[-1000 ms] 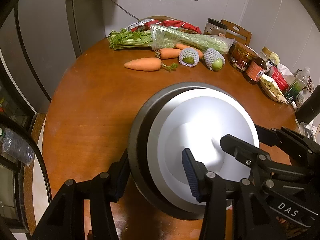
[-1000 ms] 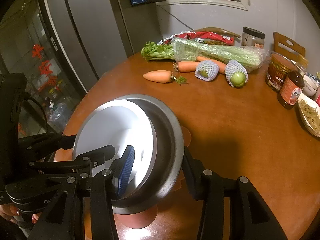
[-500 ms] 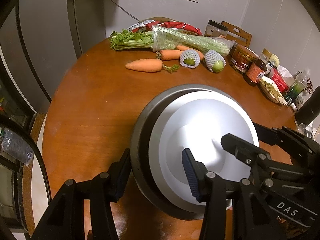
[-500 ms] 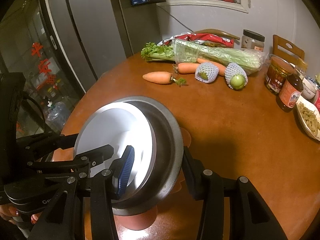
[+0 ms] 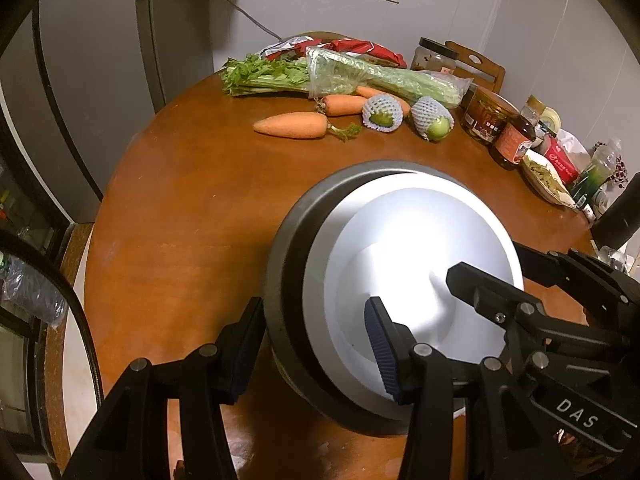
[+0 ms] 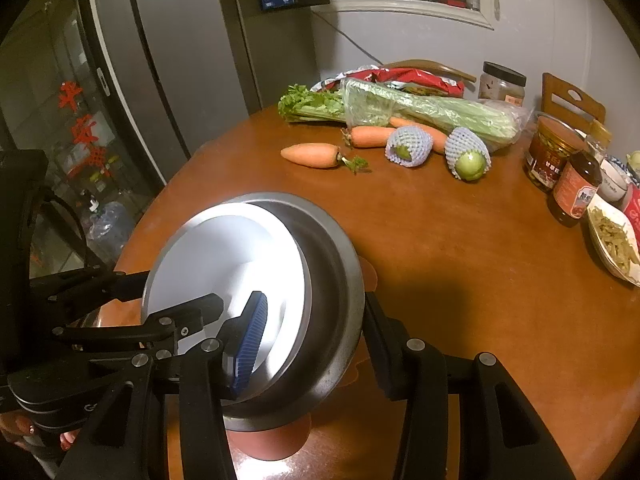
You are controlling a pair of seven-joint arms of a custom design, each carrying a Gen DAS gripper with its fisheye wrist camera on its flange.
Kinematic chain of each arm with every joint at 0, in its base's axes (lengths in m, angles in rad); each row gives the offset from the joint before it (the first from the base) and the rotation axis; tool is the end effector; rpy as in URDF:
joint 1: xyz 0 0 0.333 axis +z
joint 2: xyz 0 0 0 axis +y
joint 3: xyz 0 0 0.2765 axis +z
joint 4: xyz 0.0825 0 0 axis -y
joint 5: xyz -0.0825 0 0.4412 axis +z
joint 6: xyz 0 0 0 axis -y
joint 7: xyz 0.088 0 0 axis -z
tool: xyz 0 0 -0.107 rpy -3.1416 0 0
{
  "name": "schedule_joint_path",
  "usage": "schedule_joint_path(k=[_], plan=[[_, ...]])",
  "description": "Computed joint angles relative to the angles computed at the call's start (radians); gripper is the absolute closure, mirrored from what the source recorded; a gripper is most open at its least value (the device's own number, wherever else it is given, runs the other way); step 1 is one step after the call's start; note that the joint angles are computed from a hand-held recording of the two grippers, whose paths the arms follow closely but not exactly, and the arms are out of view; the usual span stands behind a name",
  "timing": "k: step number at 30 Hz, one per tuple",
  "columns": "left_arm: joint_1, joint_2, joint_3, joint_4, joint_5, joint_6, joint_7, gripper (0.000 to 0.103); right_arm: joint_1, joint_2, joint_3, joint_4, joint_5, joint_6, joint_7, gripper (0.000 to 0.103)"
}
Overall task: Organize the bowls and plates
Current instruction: 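Lower the steel bowl onto the grey pan with both tools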
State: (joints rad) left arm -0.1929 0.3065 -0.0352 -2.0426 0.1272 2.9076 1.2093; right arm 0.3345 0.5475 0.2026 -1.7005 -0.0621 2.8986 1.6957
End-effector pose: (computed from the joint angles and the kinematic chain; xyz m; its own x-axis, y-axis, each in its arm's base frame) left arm 0.6463 -0.1575 0.2765 -0.0087 -0.9938 0.1113 -0.8527 -0.0508 -0.5200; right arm 0.6469 0.3698 0.2895 0.4288 -0.8937 -0.1322 -0.7506 -0.2710 -0.6026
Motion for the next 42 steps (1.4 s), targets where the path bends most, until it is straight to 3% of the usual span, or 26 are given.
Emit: schedule_joint_path(k=[9,14,30,42], plan=[[0.011,-0.005,0.007,-0.014,-0.005,0.008,-0.027,0.042,0.029,0.006,-0.034,0.011,-0.036,-0.008,0.045,0.048],[0.047,0.023,-0.036,0.011,-0.08,0.004,0.044,0.042,0.038,0.008,-0.044,0.014,-0.056,-0.007,0.058,0.048],[0.034,0.061,-0.051,0.064,-0.155,0.005,0.152,0.05,0.03,0.008,-0.053,0.005,-0.086,0.021,0.077,0.048],[-0.013,0.099,-0.027,0.124,-0.122,-0.012,0.13,0.05,0.006,-0.01,-0.061,-0.024,-0.09,0.037,0.095,0.048]])
